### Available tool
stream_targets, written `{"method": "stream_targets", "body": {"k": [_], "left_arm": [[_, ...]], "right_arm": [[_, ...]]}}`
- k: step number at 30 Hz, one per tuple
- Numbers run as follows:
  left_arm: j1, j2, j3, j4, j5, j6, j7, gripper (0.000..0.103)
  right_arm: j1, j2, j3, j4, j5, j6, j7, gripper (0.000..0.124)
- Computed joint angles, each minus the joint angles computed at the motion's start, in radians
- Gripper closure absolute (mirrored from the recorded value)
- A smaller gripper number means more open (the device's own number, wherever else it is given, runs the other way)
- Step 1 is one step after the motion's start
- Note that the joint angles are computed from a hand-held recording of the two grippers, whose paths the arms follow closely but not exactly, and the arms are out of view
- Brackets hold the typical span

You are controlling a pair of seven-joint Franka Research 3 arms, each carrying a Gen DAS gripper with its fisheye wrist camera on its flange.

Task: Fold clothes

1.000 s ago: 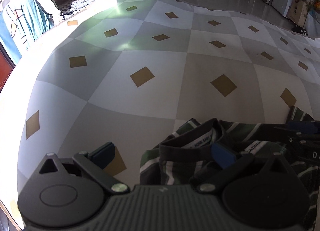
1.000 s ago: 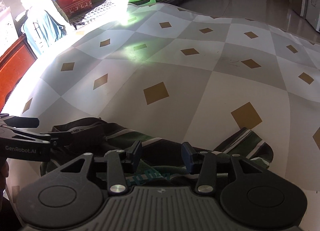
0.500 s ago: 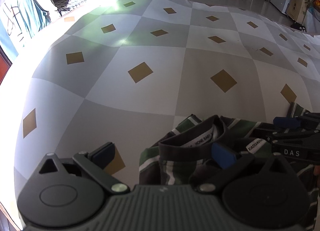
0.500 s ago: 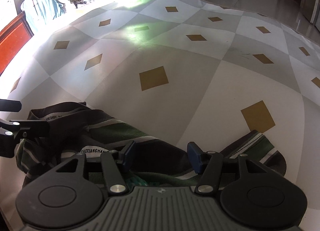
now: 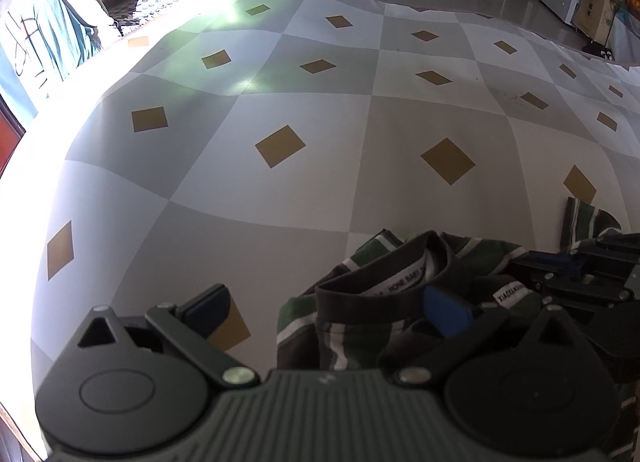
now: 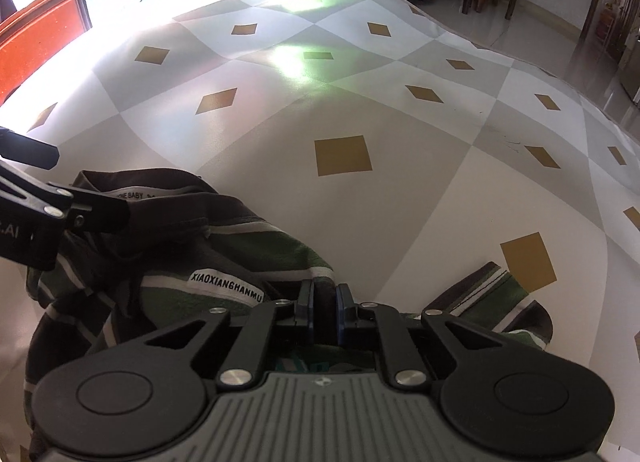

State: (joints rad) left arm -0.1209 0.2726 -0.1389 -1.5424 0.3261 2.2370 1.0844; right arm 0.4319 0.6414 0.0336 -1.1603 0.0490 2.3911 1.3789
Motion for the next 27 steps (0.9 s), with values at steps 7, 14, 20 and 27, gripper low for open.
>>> {"method": "stream_targets", "body": {"k": [7, 14, 20, 27], "left_arm": [[-0.008, 0.002, 0.004, 0.005, 0.027, 0.01, -0.007, 0.0], [-0.017, 0.025, 0.005, 0.033, 0.045, -0.012, -0.012, 0.0], [-0.024, 0.038, 0.002, 0.042, 0.043, -0.014, -0.013, 0.0], [-0.029, 0.06, -0.024, 0.052, -0.021, 0.049, 0.045, 0.0]], "right_arm": [[0.047, -0.055, -0.077, -0.084, -0.097, 0.153, 0.148, 0.116], [0.138, -0.101, -0.25, -0.157, -0.361, 0.262, 0.528, 0.116], [0.131, -0.117, -0.287, -0.158, -0.492, 0.213, 0.73, 0.116], [0.059, -0.141, -0.204, -0.17, -0.504, 0.123, 0.737, 0.116]]}}
